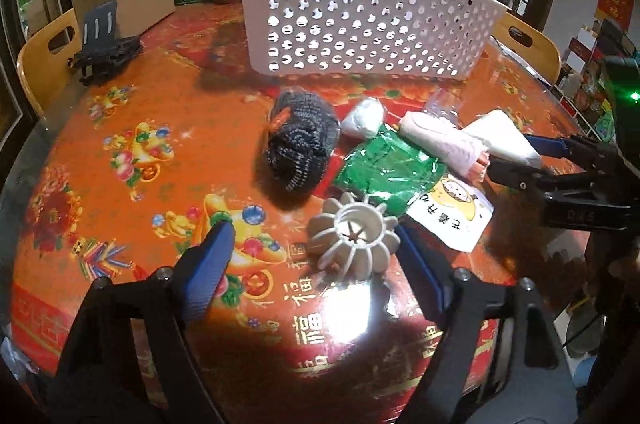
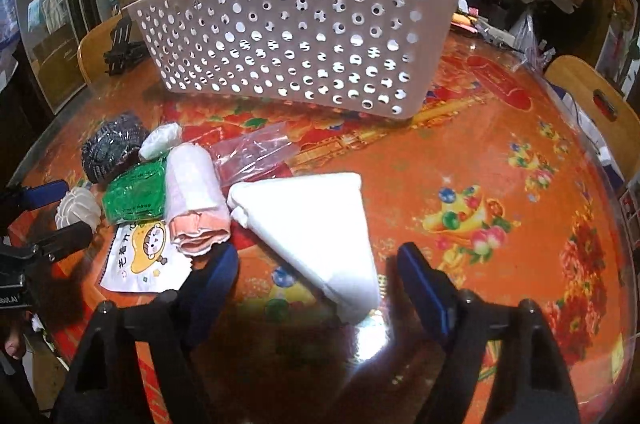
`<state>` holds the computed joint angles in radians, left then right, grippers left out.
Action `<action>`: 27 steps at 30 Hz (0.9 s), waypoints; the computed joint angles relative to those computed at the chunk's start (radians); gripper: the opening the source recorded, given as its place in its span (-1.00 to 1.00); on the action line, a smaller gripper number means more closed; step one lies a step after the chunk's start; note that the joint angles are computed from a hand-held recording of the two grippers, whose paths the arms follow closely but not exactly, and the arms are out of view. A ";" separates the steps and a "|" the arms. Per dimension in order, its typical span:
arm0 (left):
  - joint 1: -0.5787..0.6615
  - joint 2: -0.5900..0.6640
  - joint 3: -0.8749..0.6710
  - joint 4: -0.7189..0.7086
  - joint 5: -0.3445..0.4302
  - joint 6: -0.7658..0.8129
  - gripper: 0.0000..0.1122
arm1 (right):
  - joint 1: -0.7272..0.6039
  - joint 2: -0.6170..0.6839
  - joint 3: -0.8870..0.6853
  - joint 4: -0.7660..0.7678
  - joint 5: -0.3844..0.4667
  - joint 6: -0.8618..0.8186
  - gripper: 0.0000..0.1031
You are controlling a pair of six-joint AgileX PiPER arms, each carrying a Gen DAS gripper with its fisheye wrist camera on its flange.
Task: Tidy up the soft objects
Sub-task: 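Grasp the white ridged plastic piece with the left tool while the right tool grasps the white folded cloth, then carry both held items into the white basket and open both tools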
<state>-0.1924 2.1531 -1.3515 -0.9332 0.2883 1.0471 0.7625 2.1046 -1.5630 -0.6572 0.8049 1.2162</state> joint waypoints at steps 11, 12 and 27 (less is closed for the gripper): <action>-0.006 -0.016 0.054 -0.230 0.002 0.277 -0.25 | 0.013 -0.024 0.023 -0.012 0.005 0.010 -0.22; -0.007 -0.019 0.061 -0.253 -0.002 0.302 -0.25 | 0.016 -0.027 0.027 -0.016 0.006 0.013 -0.28; 0.011 -0.120 0.129 -0.364 -0.063 0.408 -0.25 | 0.028 -0.134 0.145 -0.129 -0.039 0.147 -0.45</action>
